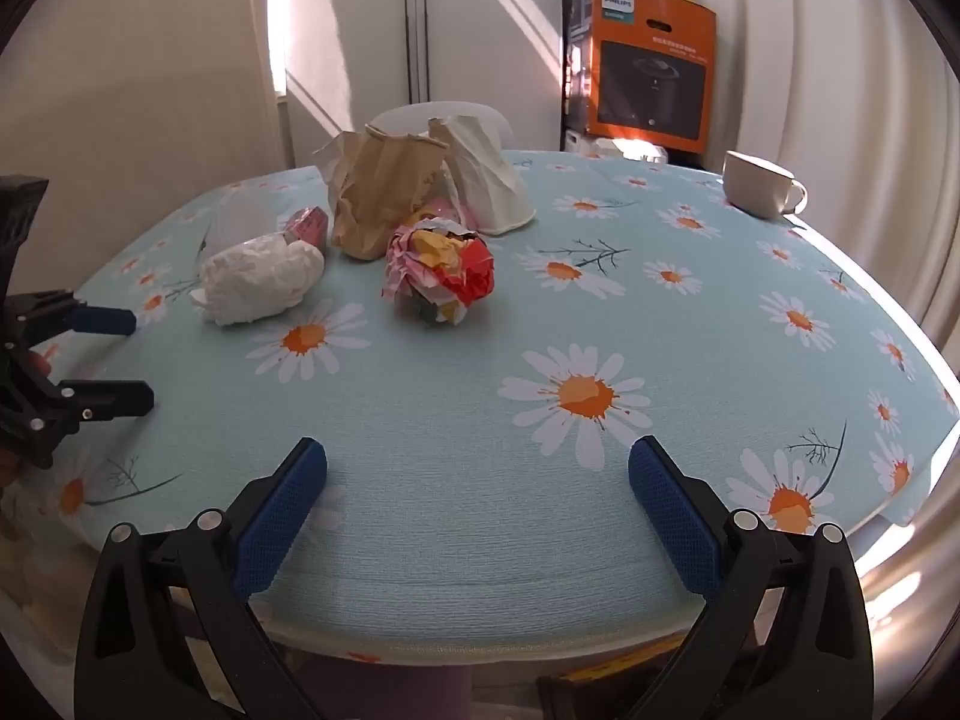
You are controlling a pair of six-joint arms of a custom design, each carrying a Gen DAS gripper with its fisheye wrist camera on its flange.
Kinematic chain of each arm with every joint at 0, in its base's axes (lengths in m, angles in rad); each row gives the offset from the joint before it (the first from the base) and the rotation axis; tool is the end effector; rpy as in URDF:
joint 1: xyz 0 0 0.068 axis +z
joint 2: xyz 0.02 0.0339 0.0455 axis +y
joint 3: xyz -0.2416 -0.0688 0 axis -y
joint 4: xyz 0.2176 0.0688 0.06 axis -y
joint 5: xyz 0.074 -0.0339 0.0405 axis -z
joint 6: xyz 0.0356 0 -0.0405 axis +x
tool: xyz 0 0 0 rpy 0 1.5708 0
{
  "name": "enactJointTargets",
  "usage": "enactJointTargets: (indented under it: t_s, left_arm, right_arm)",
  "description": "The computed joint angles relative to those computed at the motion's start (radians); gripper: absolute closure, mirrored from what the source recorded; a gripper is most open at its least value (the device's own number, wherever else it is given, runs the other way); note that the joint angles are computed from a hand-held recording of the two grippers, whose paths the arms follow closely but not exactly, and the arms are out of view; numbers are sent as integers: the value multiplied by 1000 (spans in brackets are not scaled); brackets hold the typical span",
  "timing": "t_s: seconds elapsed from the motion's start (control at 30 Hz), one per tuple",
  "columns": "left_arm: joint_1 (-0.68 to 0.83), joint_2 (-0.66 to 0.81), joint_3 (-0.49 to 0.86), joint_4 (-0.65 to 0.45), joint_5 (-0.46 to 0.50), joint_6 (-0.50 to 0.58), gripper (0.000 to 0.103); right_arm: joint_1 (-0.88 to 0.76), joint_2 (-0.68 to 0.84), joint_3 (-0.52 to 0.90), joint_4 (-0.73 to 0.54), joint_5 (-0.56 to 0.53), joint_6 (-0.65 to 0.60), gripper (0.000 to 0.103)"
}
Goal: Collect trash
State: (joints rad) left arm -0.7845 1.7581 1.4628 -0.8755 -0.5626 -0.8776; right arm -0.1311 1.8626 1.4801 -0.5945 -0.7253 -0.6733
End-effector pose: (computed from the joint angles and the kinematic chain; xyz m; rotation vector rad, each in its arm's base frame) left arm 0.2478 -0.2205 0.2491 -0.2587 2.4537 0.1110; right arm 0.3700 -0.0250 0.2359 -0.8649 2.1242 0.5226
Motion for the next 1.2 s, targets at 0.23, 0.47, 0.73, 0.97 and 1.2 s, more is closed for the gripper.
enactJointTargets:
  t_s: [0.23,0.47,0.73,0.97,1.2]
  left_arm:
    - [0,1,1,0,-1,0,4]
    - [0,1,1,0,0,1,4]
    - [-1,5,8,-4,-1,1,4]
    - [0,0,0,0,0,0,4]
    - [-1,1,2,-2,-1,-1,4]
  right_arm:
    - [5,-3,-5,10,3,10,6]
    - [3,-3,-7,11,2,7,6]
    - [3,-14,-25,30,5,15,6]
    - [2,-15,-26,31,4,15,6]
    - [2,-16,-29,34,4,15,6]
